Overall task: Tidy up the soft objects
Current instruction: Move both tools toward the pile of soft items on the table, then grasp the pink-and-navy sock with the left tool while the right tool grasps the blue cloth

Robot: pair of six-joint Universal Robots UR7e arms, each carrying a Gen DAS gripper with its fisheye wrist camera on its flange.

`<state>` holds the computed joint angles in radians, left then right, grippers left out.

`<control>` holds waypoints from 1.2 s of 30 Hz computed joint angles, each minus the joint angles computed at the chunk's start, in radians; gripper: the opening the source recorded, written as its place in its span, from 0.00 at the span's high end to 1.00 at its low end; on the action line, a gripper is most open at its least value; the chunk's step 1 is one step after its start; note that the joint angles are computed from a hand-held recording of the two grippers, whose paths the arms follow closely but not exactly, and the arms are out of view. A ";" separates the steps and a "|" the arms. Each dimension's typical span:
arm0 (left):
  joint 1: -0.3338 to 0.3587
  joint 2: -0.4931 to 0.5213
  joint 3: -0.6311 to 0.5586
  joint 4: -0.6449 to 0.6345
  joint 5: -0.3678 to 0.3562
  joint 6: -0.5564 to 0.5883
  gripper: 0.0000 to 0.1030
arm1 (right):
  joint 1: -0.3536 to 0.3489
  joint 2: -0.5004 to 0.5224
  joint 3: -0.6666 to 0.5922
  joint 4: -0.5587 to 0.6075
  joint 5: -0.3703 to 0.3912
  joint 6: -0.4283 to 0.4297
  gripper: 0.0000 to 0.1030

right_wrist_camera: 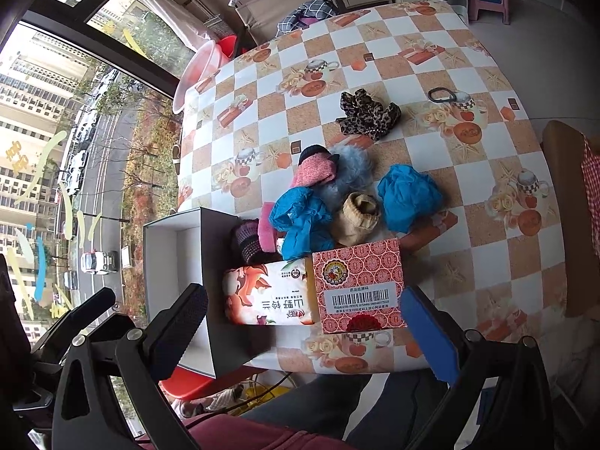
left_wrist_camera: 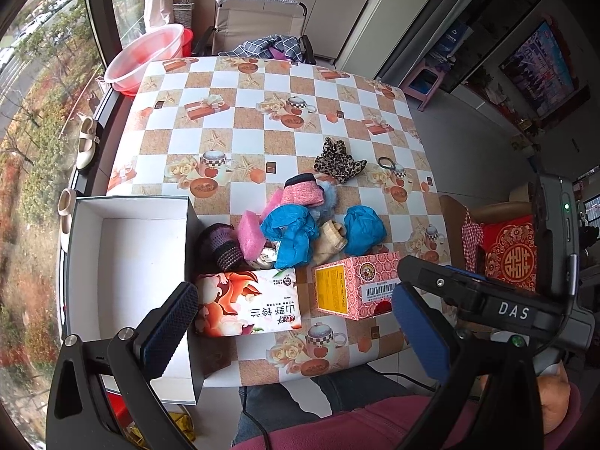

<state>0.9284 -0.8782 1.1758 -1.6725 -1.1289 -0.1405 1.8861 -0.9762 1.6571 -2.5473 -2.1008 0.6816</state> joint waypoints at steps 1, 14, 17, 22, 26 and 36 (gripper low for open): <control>0.000 0.002 -0.002 0.004 0.001 -0.005 0.00 | -0.001 -0.001 0.003 -0.002 0.001 0.001 0.00; 0.010 0.032 -0.007 0.010 0.039 -0.014 0.00 | -0.036 -0.036 0.057 -0.005 0.034 0.040 0.00; 0.017 0.071 -0.034 0.012 0.074 0.004 0.00 | -0.052 -0.056 0.078 0.000 0.024 0.052 0.00; 0.035 0.189 -0.149 0.038 0.094 0.050 0.00 | -0.094 -0.089 0.121 0.024 0.008 0.063 0.00; 0.049 0.302 -0.252 0.047 0.076 0.107 0.00 | -0.150 -0.115 0.164 0.018 0.026 0.061 0.00; 0.061 0.547 -0.425 0.050 0.168 0.184 0.00 | -0.280 -0.065 0.112 0.023 0.071 -0.058 0.00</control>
